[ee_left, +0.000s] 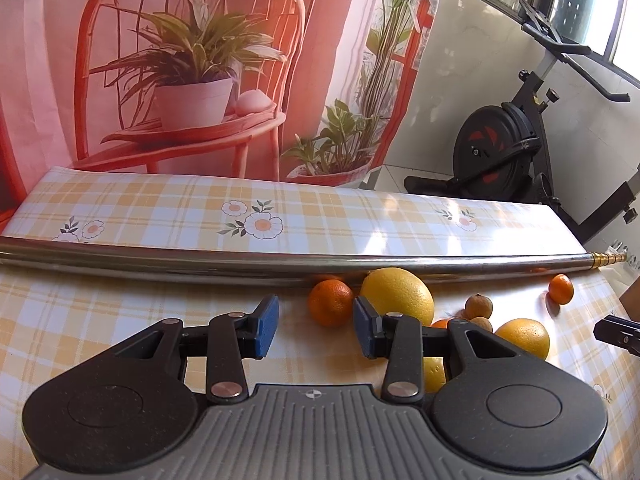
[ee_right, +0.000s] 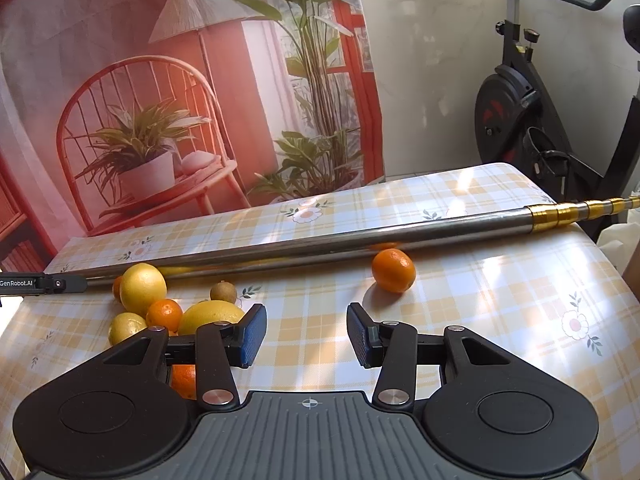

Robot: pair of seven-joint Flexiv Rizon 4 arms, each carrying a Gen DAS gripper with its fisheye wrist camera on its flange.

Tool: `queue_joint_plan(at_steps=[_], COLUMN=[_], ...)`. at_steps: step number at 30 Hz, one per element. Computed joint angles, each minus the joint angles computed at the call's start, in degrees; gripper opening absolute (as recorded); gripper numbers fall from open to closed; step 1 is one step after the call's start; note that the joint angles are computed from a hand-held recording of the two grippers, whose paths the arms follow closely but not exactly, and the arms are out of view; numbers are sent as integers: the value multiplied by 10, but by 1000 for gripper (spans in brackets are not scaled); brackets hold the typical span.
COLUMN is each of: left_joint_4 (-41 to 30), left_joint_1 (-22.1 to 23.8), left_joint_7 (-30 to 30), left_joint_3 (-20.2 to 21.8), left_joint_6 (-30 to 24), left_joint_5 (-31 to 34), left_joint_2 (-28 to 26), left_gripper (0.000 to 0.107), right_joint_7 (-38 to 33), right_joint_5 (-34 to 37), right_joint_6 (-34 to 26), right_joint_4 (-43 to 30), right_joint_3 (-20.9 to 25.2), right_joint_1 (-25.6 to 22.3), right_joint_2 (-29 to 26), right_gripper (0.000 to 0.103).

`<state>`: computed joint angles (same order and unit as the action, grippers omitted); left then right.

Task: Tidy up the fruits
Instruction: 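Move both open grippers back toward the fruit pile by the pole, then close the left gripper around an orange in the pile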

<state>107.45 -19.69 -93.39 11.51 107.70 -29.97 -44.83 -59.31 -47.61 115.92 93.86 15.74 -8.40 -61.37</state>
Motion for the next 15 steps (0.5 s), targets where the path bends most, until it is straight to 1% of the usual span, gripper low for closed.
queue_joint_plan(at_steps=[5,11,15], left_joint_4=[-13,-34,-44], left_joint_1=[31,-11,-19], left_joint_7=[-1,29,49], left_joint_3=[-28,20,30], left_joint_6=[10,-9,-15], left_joint_5=[18,12,19], left_joint_2=[-12,-36,-46], left_gripper=[43,43,43], right_joint_7=[5,-2,-13], right_joint_5=[-9,-13,-6], right_joint_6=[-15,-36,-49], right_joint_4=[-14,-28,-34], right_joint_3=[10,29,42], right_joint_1=[-5,-16,-20], right_joint_2=[-11,-24,-30], right_gripper=[42,42,42])
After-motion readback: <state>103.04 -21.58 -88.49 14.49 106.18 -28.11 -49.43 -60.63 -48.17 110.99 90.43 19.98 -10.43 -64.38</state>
